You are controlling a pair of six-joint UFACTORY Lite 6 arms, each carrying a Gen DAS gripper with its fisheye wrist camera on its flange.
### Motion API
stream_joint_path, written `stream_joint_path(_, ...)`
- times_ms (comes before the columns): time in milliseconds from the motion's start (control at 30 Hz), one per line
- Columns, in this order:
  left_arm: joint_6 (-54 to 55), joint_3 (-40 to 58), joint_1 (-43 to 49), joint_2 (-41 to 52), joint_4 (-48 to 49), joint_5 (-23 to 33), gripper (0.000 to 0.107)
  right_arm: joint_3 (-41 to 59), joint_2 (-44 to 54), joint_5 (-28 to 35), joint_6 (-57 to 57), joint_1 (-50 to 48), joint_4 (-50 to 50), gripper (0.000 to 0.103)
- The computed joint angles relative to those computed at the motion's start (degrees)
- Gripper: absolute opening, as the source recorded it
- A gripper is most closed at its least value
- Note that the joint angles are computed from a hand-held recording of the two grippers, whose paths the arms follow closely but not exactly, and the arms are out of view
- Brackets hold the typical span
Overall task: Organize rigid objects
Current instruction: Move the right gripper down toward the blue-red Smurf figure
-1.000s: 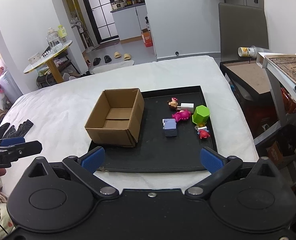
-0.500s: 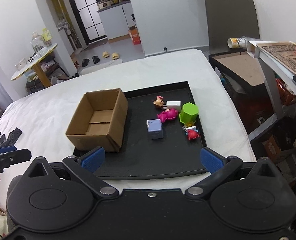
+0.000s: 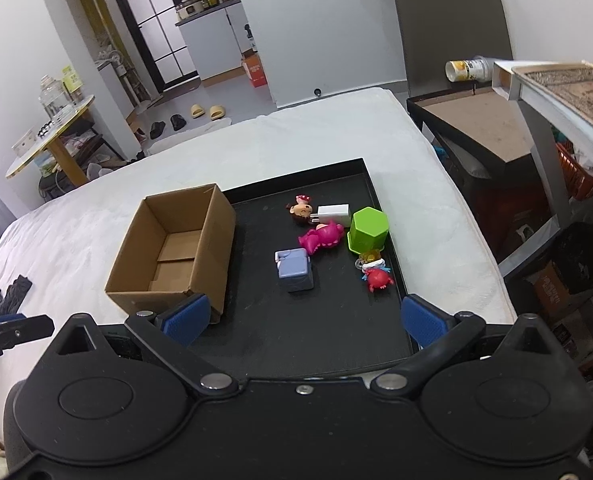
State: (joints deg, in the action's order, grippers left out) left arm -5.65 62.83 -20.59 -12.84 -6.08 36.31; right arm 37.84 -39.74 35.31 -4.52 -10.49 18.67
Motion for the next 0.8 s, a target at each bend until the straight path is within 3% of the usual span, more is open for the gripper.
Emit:
stream_joint_path(400, 1.2, 4.0, 2.9, 7.8, -0.6, -1.5, 0.102, -0.4, 10.7, -6.8, -8.6, -3.4, 8.9, 0.088)
stream_joint_path(533, 0.8, 4.7, 4.1, 10.1, -1.1, -2.2, 0.101, 0.9, 14.4, -6.6, -12.0, -5.0, 12.1, 0.081)
stream_joint_path(800, -0.7, 6.5, 5.1, 14.6, -0.9, -3.9, 0.099, 4.6, 20.9, -5.5, -16.8, -6.7, 14.6, 0.076)
